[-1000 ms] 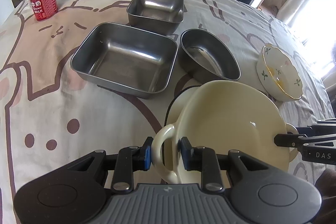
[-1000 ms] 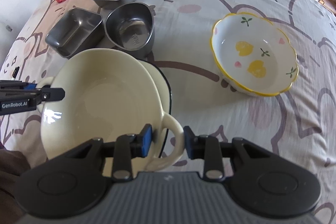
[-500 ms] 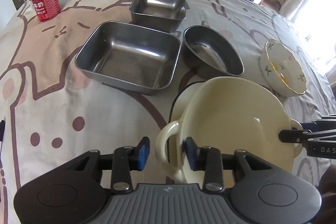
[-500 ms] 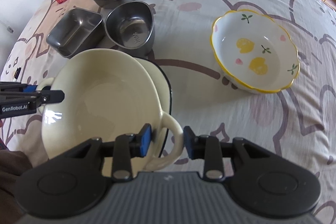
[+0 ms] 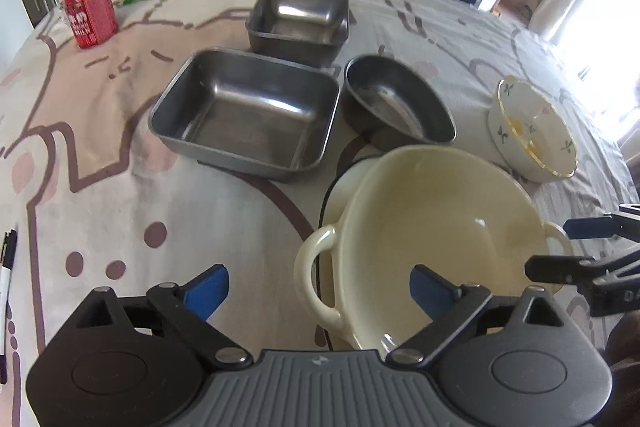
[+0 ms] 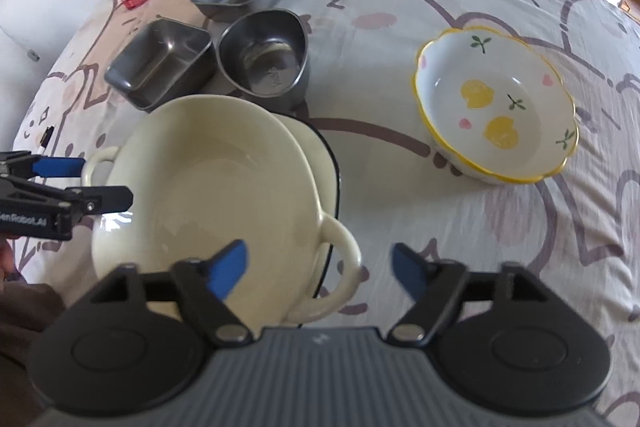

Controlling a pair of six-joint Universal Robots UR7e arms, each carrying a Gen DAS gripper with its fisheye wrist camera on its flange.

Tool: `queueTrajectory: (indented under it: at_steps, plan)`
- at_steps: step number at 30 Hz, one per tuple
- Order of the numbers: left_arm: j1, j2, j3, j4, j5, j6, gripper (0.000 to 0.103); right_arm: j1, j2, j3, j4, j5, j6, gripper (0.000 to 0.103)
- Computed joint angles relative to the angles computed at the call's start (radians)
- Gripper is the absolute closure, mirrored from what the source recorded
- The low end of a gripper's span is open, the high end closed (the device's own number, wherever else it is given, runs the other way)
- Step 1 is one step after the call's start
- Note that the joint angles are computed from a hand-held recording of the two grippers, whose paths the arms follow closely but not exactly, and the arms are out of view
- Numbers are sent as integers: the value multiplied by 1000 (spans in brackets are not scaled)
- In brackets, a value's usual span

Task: Organize plates and bowls
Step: 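Open both tools to release the cream bowl, then move both tools to the yellow-rimmed bowl and close on its rim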

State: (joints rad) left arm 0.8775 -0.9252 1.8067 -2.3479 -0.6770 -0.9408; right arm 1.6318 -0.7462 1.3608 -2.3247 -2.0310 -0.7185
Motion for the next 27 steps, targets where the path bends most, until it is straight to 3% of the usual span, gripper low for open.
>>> queueTrajectory:
  at_steps: [2, 9, 14, 22, 27]
  plan:
    - [-13, -1, 3, 3, 37, -10, 2, -6, -12, 6, -9, 34, -17, 0]
    - [-45, 30, -29, -75, 122, 32, 0, -28, -51, 26, -122, 135, -59, 0]
    - [-45, 103, -94, -218, 141, 146, 0, -58, -61, 3, -223, 240, 3, 0]
    - [-14, 264, -293, -306, 114, 301, 0, -89, 6, -135, -313, 208, 124, 0]
    - [5, 363, -433, -293, 94, 360, 0, -104, 68, -265, -252, 151, 204, 1]
